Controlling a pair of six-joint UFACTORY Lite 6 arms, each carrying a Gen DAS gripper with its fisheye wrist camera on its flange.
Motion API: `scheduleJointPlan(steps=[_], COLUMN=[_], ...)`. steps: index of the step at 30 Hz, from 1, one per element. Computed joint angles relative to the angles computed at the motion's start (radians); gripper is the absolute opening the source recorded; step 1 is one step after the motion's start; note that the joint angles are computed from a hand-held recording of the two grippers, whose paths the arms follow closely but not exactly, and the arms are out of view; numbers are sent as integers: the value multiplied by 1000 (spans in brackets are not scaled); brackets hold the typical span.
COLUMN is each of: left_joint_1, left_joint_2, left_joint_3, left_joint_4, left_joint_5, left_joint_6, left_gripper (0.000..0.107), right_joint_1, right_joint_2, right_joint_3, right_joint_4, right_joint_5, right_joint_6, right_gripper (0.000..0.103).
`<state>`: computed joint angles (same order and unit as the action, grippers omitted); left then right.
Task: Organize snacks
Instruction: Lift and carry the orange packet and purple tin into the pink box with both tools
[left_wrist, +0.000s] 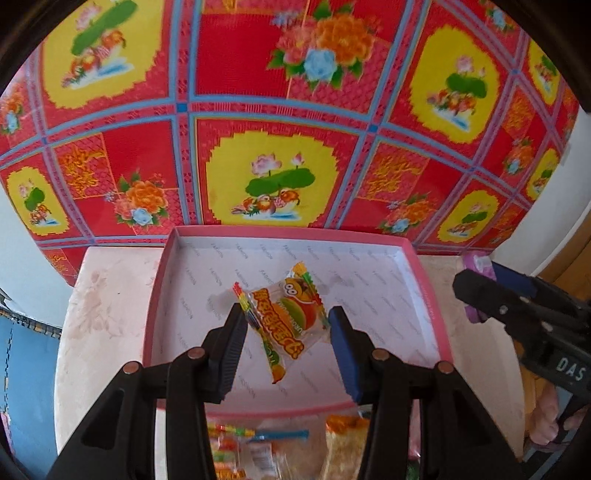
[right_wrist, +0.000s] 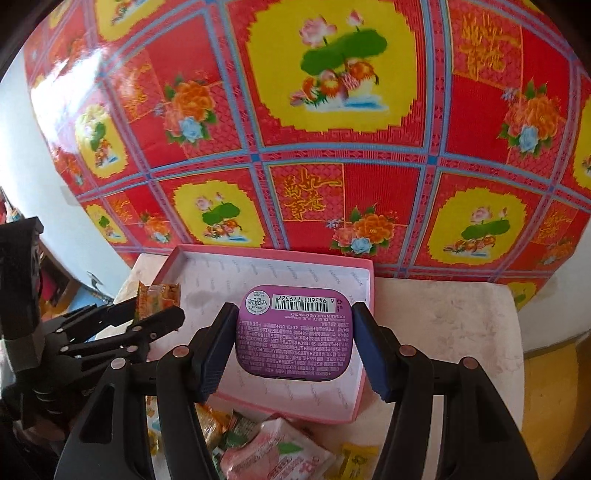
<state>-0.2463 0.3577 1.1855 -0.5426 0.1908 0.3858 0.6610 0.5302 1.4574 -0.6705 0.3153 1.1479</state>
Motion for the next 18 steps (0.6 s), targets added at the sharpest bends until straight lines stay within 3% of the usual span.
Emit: scheduleJointPlan(steps=[8, 13, 18], left_joint_1=[30, 46, 45], left_joint_2=[179, 295, 403], left_joint_3=[162, 297, 419], left_joint_4=[-14, 2, 47], left_joint_5=[9, 24, 53], left_joint_6=[16, 3, -57], left_gripper=[48, 48, 48], right_joint_1=[-47, -80, -100], right_joint_2=[195, 347, 459], right_joint_3=[192, 355, 484], right_joint_4=[264, 469, 560], right_joint_5=[-40, -20, 20], right_joint_6=[-268, -471, -570], right_gripper=[63, 63, 63])
